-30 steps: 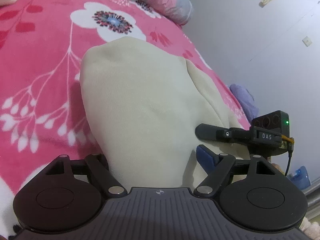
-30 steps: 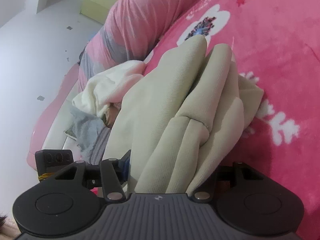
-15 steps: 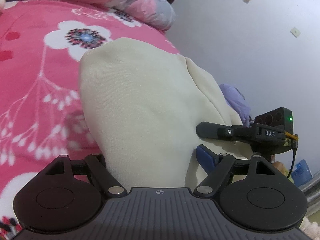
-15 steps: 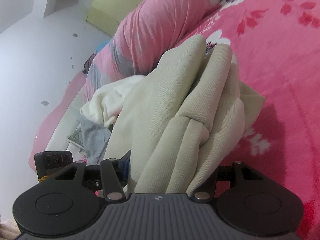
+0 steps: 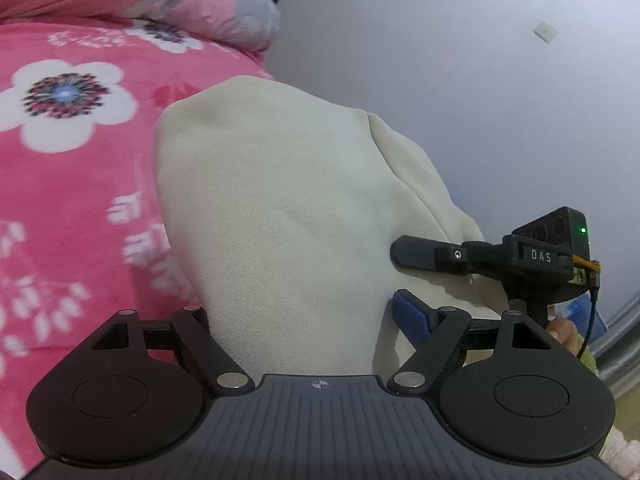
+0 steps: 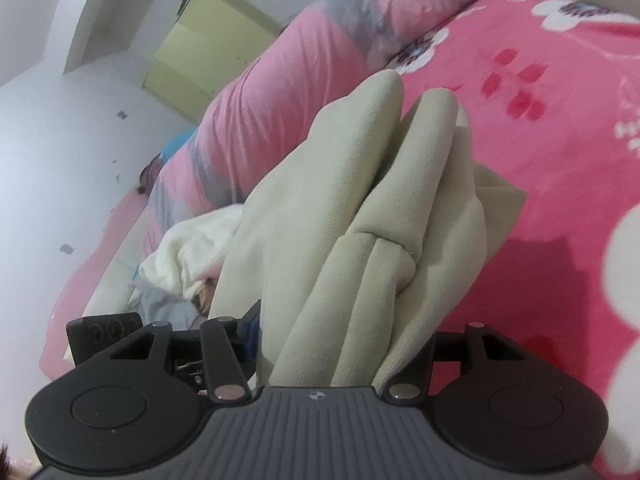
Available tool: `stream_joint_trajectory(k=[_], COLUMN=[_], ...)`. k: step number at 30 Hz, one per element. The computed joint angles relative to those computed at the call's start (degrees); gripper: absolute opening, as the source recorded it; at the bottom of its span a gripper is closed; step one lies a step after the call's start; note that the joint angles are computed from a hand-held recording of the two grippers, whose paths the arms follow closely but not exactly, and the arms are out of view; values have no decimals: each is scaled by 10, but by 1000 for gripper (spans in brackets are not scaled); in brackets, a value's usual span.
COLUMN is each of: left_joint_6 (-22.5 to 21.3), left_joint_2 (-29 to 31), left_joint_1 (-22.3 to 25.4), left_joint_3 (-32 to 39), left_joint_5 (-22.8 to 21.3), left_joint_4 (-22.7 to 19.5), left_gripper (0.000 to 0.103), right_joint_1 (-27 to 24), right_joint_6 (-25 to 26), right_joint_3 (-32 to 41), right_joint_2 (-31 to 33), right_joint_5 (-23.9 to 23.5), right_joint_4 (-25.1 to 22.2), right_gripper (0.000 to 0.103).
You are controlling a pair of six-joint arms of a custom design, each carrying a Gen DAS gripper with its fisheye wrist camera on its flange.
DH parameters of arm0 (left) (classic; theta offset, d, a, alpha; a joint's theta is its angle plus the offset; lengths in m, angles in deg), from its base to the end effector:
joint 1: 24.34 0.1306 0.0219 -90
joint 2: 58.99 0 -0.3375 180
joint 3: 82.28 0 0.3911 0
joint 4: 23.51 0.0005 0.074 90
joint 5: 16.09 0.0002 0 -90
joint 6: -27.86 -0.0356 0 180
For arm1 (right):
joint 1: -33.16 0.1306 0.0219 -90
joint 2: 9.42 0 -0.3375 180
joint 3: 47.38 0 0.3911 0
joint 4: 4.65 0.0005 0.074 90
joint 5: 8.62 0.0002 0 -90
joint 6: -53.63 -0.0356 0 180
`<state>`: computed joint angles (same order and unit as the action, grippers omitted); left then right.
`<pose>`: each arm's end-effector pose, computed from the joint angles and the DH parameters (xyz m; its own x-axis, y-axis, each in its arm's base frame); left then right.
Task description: Fold clothes
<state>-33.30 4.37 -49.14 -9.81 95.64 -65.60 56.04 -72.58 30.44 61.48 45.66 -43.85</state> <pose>0.3088 -0.1577 0.4357 -0.7568 -0.1439 -0.6376 0.3499 0.7347 -0.5812 0.3483 0.1690 0.4415 -0.8521 0.1610 -0.4980 -0.3309 0.5714 0.7510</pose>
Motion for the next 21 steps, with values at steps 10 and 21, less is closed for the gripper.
stream_joint_trajectory(k=[10,21], left_joint_6=[14,23], left_joint_2=[77,163], left_joint_1=[-46,-78], left_joint_3=[39,78], left_joint_5=[-1,-8], left_joint_4=[46,102], left_gripper=[79,79], right_joint_1=[-72,-138], right_joint_6=[15,13], right_joint_3=[-16,-32], right_joint_2=[-29,-12], right_joint_5=[-7,-6], right_joint_4=[-32,-9], right_gripper=[56,56])
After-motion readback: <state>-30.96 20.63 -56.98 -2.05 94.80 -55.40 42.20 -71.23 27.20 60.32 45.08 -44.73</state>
